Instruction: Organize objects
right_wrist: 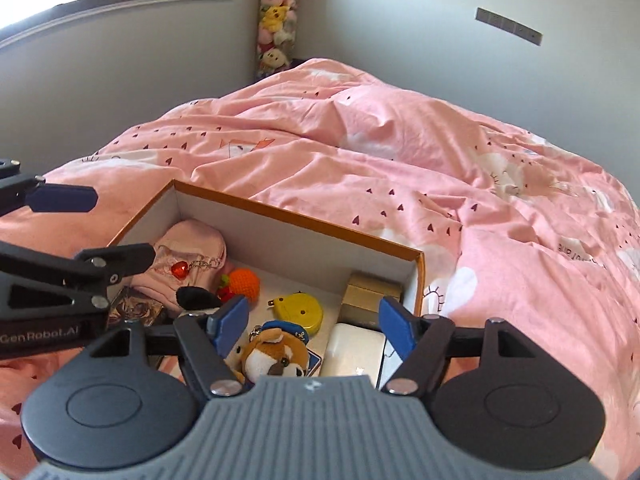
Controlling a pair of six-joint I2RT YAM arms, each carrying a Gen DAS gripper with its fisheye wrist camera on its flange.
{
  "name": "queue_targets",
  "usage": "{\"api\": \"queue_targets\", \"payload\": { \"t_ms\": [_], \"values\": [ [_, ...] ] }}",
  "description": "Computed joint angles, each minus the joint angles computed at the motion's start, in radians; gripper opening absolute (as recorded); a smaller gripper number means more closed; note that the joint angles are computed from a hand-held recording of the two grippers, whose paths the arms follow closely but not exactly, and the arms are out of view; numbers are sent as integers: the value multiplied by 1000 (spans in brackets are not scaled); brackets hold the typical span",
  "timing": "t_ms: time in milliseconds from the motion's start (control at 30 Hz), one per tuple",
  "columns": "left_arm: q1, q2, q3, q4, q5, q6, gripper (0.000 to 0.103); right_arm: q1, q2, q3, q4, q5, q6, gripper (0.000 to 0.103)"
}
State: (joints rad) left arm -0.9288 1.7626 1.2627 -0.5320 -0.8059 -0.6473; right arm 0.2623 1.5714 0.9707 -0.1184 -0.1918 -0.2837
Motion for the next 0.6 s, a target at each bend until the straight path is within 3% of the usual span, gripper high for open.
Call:
{"api": "queue_targets", "payload": {
  "t_ms": [100, 300, 600],
  "values": [
    [-44, -13, -38, 17, -40, -65, 86, -15, -112, -122, 51, 5, 72, 74],
    [-100, -37, -122, 44, -56, -181, 86, -17, -310, -334, 175, 54, 192, 80],
    [-130, -34, -207, 72, -80, -310, 86, 59, -453, -561, 370, 168, 273, 91]
  ]
}}
